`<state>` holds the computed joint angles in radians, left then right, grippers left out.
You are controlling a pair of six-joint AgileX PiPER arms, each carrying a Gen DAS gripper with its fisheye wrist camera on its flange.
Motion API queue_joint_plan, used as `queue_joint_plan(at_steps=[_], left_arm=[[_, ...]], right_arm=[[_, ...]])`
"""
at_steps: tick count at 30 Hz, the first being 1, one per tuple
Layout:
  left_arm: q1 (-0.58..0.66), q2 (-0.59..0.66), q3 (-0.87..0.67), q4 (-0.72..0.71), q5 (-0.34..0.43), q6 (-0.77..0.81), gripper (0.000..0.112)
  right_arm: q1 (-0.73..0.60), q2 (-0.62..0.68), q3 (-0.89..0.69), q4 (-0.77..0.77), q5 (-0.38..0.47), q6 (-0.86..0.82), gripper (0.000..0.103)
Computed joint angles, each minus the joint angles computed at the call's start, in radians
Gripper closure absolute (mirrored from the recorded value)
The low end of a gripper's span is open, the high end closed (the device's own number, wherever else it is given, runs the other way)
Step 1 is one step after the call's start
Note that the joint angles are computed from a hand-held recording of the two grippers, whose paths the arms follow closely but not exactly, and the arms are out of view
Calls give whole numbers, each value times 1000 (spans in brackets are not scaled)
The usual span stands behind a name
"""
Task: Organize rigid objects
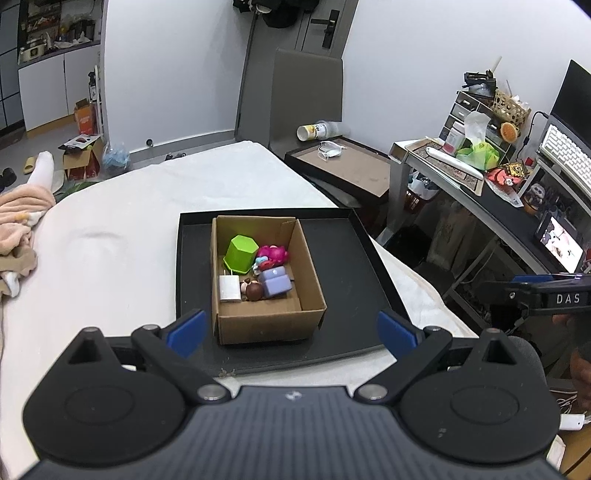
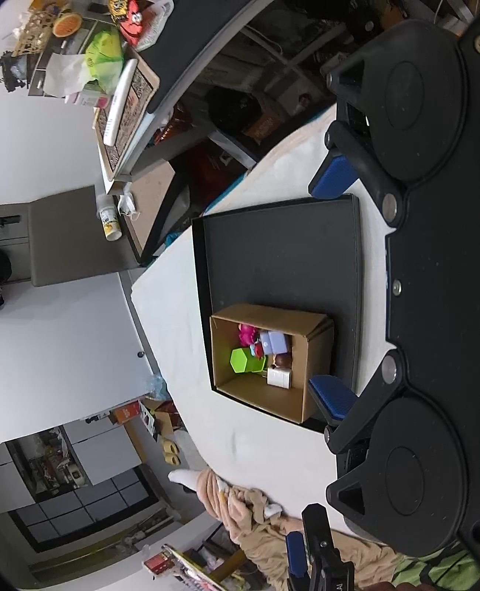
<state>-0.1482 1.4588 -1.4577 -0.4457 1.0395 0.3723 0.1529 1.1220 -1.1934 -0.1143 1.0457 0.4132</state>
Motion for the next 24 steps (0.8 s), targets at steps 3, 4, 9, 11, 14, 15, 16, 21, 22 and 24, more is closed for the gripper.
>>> queue_joint_plan(at_steps=[3, 4, 9, 11, 14, 15, 16, 21, 22, 24], left_arm=[[-10, -3, 2, 7, -1, 0, 14], [-14, -3, 2, 11, -2, -1, 14], [-20, -9, 8, 5, -3, 1, 14], [-26, -12, 13, 7, -6, 0, 14], [-40, -17, 23, 13, -9, -5, 14], [-44, -19, 27, 16, -11, -5, 14], [-48, -21, 30, 19, -12, -6, 14], [-57, -30, 44, 27, -14, -10, 14], [-57, -32, 46, 26, -14, -11, 14], [-59, -33, 48, 25, -14, -12, 14]], right_arm=[[-8, 2, 2, 27, 2, -15, 0], [-2, 2, 3, 24, 4, -11, 0], [24, -4, 15, 7, 8, 6, 0], [32, -7, 19, 4, 10, 11, 0], [46, -9, 26, -5, 11, 22, 0], [51, -9, 29, -8, 10, 26, 0], [55, -9, 32, -12, 10, 30, 0], [65, -17, 45, -17, 9, 44, 0], [67, -18, 46, -19, 10, 45, 0], [68, -19, 45, -21, 12, 45, 0]])
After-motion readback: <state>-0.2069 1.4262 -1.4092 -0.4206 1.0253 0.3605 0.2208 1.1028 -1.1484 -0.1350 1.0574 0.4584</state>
